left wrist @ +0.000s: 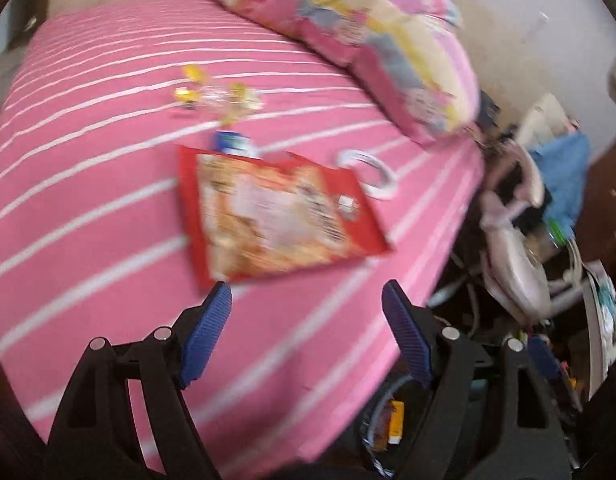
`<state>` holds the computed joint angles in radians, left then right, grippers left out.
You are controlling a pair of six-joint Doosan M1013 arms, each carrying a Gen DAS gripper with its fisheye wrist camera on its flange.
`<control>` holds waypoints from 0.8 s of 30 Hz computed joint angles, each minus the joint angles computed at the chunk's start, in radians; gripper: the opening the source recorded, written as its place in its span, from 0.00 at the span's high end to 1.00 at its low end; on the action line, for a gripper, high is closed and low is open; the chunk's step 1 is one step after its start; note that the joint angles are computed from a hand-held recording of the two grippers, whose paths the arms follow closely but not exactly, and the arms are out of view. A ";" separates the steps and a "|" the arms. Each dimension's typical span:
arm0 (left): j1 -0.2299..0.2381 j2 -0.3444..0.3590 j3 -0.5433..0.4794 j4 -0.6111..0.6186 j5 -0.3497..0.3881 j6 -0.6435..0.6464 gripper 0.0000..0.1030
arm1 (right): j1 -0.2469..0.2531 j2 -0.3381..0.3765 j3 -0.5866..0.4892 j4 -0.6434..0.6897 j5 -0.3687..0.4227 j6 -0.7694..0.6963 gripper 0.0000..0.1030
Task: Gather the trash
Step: 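Move both open grippers back over the bed, then grasp the red snack bag with the left gripper while the right grasps the green packet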
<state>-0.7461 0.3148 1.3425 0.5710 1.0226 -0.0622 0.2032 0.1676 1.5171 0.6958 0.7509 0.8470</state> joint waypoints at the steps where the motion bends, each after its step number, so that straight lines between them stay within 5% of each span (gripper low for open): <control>1: 0.013 -0.011 0.022 -0.007 -0.007 -0.009 0.27 | 0.021 0.016 -0.023 0.005 0.008 -0.011 0.18; 13: 0.125 -0.018 0.118 -0.137 -0.193 0.062 0.30 | 0.167 0.197 -0.280 -0.043 0.137 0.039 0.18; 17: 0.157 -0.014 0.149 -0.226 -0.277 0.118 0.59 | 0.198 0.270 -0.382 -0.087 0.198 0.084 0.18; 24: 0.163 -0.033 0.198 -0.230 -0.383 0.061 0.80 | 0.261 0.399 -0.559 -0.178 0.332 0.126 0.19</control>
<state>-0.5826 0.2821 1.5410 0.3407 0.6399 -0.0008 0.4642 0.5668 0.9577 0.5183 1.0832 0.9730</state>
